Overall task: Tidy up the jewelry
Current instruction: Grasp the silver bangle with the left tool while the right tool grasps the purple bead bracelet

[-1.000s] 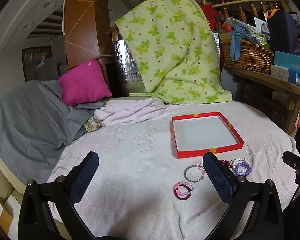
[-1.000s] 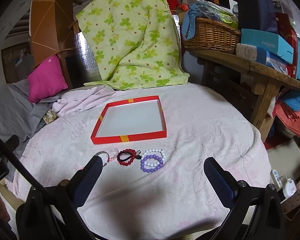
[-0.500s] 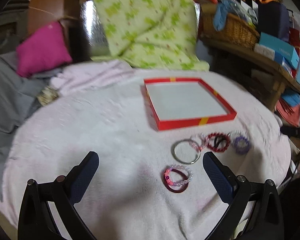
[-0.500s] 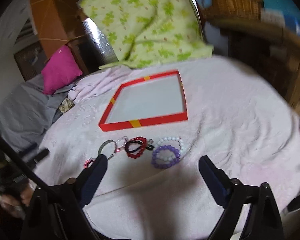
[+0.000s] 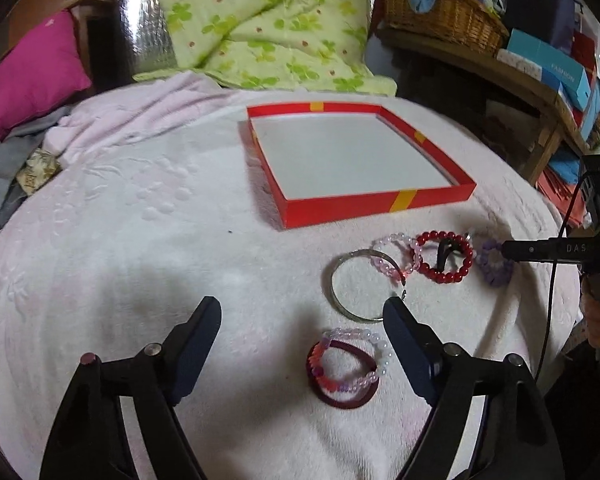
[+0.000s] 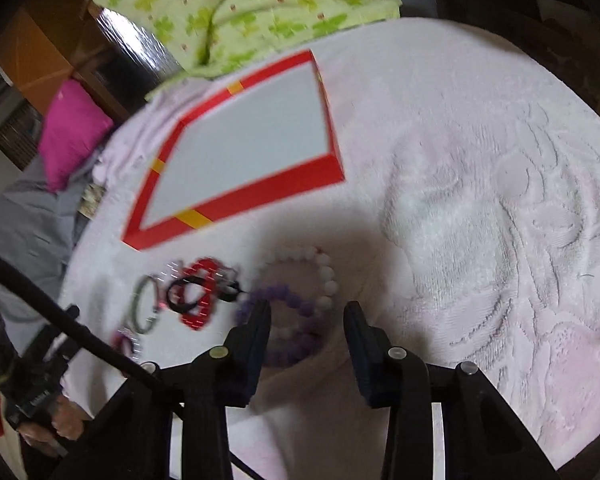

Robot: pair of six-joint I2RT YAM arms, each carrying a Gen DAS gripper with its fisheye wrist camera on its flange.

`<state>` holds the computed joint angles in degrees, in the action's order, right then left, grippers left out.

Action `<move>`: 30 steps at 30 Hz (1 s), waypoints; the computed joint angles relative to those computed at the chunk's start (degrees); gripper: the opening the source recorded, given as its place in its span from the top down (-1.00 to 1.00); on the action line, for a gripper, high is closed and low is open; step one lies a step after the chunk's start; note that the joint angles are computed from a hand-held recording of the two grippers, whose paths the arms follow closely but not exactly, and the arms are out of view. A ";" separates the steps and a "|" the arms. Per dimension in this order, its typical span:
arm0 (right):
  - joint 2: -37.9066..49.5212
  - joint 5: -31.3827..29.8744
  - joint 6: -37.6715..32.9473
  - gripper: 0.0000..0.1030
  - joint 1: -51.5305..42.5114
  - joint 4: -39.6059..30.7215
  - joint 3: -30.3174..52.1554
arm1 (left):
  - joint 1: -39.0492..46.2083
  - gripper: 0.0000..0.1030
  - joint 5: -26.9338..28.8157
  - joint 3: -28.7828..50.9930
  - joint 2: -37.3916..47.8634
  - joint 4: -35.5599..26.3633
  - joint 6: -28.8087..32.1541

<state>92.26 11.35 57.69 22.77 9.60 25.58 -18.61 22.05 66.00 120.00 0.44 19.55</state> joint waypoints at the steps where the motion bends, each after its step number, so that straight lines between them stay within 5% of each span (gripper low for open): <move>1: 1.06 -0.63 -0.59 0.29 -0.35 0.45 0.35 | -0.30 -0.63 -0.24 0.93 0.79 -0.47 -0.16; 7: 2.77 3.48 -2.41 0.78 2.46 -6.35 4.37 | -2.74 -0.60 -2.65 9.20 6.99 -4.98 -0.51; 10: 1.02 6.79 -1.57 0.78 3.91 -7.59 3.66 | -4.26 -0.22 -4.22 13.78 10.27 -8.13 0.37; 13: -4.11 6.35 -0.56 0.80 3.39 -4.10 -0.86 | -4.67 -0.20 -3.55 15.24 11.02 -10.03 -0.30; 17: -10.66 4.18 0.16 0.79 1.07 0.86 -6.66 | -4.25 -0.50 -0.88 11.73 8.27 -6.63 -1.82; 20: -11.82 1.86 0.91 0.79 -0.69 4.84 -9.43 | -4.65 -0.53 0.78 11.07 7.85 -6.90 -1.96; 26: -15.29 -3.23 3.22 0.79 -4.42 14.87 -15.61 | -7.88 -0.55 -4.18 10.05 8.59 -5.82 2.06; 29: -16.14 -4.72 3.96 0.79 -5.27 17.61 -17.14 | -8.08 -0.50 -4.40 8.71 8.10 -4.71 3.65; 30: -15.83 -4.88 4.08 0.79 -5.43 18.60 -17.30 | -7.88 -0.22 -3.87 8.56 8.12 -4.55 3.93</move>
<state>76.43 6.47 61.77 17.34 28.20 8.29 -26.49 18.18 74.56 128.12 -4.11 23.48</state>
